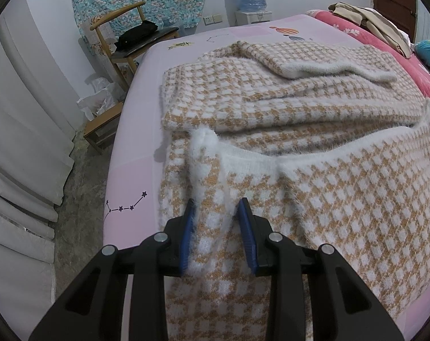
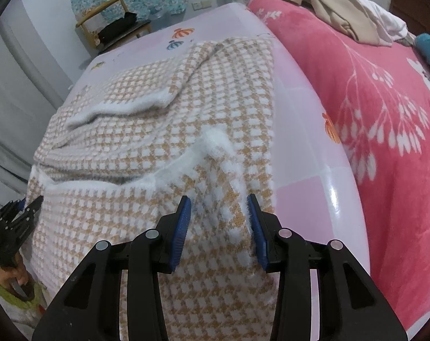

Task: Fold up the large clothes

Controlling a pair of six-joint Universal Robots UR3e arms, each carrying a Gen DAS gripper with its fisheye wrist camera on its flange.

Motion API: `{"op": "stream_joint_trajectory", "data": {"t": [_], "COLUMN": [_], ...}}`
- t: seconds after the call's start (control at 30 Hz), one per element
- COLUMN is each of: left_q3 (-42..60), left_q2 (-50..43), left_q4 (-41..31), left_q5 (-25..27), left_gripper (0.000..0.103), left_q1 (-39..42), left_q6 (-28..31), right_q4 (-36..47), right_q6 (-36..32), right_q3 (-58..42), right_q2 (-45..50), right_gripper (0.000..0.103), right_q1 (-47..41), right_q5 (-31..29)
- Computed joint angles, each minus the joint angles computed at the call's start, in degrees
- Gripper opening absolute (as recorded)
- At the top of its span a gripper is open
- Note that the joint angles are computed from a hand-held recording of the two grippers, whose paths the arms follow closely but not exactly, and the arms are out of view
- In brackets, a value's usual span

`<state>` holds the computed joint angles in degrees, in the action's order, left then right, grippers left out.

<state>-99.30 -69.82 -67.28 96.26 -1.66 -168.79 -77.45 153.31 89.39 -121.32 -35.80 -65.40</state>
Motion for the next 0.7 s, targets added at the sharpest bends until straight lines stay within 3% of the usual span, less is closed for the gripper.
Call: {"op": "stream_joint_trajectory", "data": {"t": [0.53, 0.7], "left_q3": [-0.20, -0.25], "left_q2": [0.25, 0.27], "left_q4": [-0.07, -0.12], "left_q5": [-1.75, -1.71], "left_gripper": [0.030, 0.030], "left_q1": [1.13, 1.10], "left_q6": [0.00, -0.06], "right_q4": [1.10, -1.20], "right_q6": [-1.39, -0.72], "right_q3": [-0.36, 1.38], "right_q2": [1.86, 0.99], "right_gripper": [0.039, 0.035], "right_q1": [-4.80, -3.00], "right_q5": [7.58, 5.98]}}
